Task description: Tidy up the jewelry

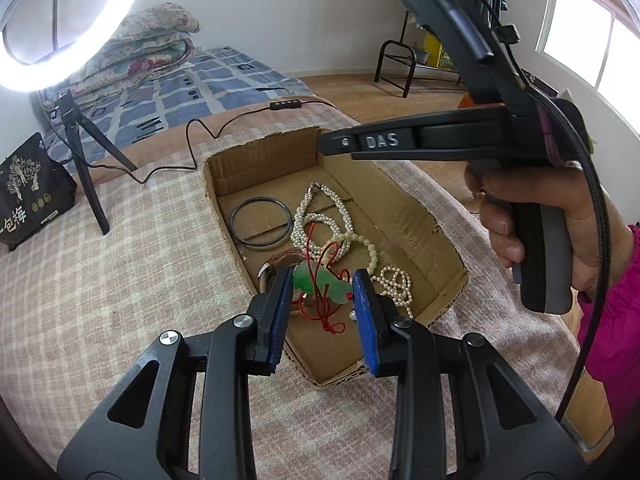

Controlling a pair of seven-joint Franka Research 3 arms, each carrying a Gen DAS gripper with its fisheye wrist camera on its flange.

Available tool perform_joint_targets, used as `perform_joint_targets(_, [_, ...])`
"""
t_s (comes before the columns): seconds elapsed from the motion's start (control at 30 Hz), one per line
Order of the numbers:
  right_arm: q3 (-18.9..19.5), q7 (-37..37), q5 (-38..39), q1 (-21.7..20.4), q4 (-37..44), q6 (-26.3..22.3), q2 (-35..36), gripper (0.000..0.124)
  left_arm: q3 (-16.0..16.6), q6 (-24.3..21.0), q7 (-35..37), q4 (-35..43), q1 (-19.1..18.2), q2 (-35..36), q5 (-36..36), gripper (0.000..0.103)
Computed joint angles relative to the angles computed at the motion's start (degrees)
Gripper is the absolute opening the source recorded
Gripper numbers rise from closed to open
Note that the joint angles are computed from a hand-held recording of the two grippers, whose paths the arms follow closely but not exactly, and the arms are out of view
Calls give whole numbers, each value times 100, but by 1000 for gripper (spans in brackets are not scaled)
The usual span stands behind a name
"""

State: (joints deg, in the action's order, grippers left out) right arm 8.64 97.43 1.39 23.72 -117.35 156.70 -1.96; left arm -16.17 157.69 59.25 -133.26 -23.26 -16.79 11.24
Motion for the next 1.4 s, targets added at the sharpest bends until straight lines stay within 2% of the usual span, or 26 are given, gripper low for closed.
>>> perform_joint_targets(0.57, [-53,14,89,-7,70,81,137,9,-39,-15,-63,116,34,153,65,31])
perform_joint_targets(0.6, [-50,-2,86,-3,75,73,136,11,-69,-23,-119,115,67,144,137,31])
perform_joint_targets(0.67, [-46,38,34,2,70,91,133,26,-70,-69,-127,132,62,149,162,33])
perform_joint_targets(0.7, [-44,79,7,5,42,147,119,40,-86,-78,-166,142,80,152,204,34])
perform_joint_targets(0.73, [-40,109,-4,7,24,199,111,52,-102,-88,-208,149,100,153,254,42])
perform_joint_targets(0.77, [-37,155,-46,7,13,230,104,56,-114,-69,-251,136,116,142,301,52])
perform_joint_targets(0.83, [-33,188,-115,7,29,229,103,58,-143,-40,-348,114,159,115,421,61])
perform_joint_targets(0.87, [-31,218,-171,5,38,219,103,59,-153,-46,-388,113,168,106,463,62])
perform_joint_targets(0.93, [-26,516,-528,-10,43,212,92,70,-142,-99,-396,134,156,113,480,63])
perform_joint_targets(1.0, [-25,609,-621,-15,19,254,69,74,-160,-179,-461,152,169,108,534,68])
perform_joint_targets(1.13, [-12,683,-695,-23,45,140,39,74,-158,-196,-526,120,163,47,590,78])
perform_joint_targets(1.4, [61,926,-836,-43,-59,29,-224,75,-149,-360,-558,54,129,-203,618,80])
